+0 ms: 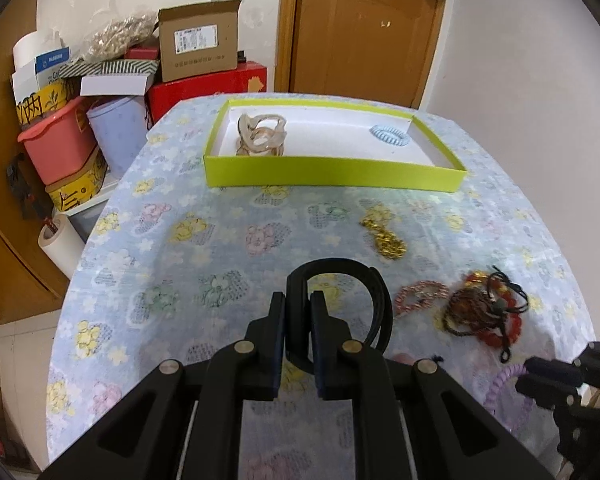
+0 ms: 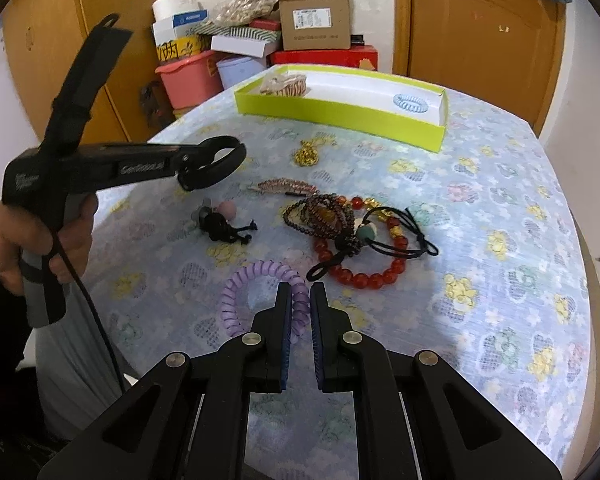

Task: Organize jewelry
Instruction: 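Lower wristband into tray with left tool while right tool releases purple tie there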

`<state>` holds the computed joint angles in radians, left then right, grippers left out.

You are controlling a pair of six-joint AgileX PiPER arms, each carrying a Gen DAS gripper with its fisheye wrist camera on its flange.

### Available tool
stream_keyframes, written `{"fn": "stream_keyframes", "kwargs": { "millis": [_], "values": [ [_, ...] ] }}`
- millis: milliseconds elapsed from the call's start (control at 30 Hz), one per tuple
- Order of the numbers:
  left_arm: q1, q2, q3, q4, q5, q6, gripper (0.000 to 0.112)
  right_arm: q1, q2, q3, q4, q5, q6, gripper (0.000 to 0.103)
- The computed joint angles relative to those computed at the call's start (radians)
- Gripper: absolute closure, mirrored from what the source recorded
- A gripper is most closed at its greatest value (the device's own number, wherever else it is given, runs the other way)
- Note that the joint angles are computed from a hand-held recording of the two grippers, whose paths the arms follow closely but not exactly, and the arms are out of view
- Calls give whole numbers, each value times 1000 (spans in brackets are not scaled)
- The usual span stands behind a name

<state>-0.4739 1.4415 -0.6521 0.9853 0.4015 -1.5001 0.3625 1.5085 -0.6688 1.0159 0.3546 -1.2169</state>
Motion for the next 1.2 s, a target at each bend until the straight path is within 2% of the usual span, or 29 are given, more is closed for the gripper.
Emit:
{"fn": "stream_keyframes", "kwargs": {
  "millis": [267, 567, 833, 1200],
  "values": [
    [2, -62, -11, -54, 14, 69, 100, -46, -18, -35, 21, 31, -3, 94],
    [94, 4, -107, -164, -30, 256, 100, -92, 46, -151, 10, 47, 12, 94],
    [186, 118, -262, -363, -66, 528, 100, -95, 150, -321, -44, 45, 77, 94],
    [304, 325, -493, -791, -63, 984, 100, -92, 321, -574, -147, 68, 209, 94]
  ]
}}
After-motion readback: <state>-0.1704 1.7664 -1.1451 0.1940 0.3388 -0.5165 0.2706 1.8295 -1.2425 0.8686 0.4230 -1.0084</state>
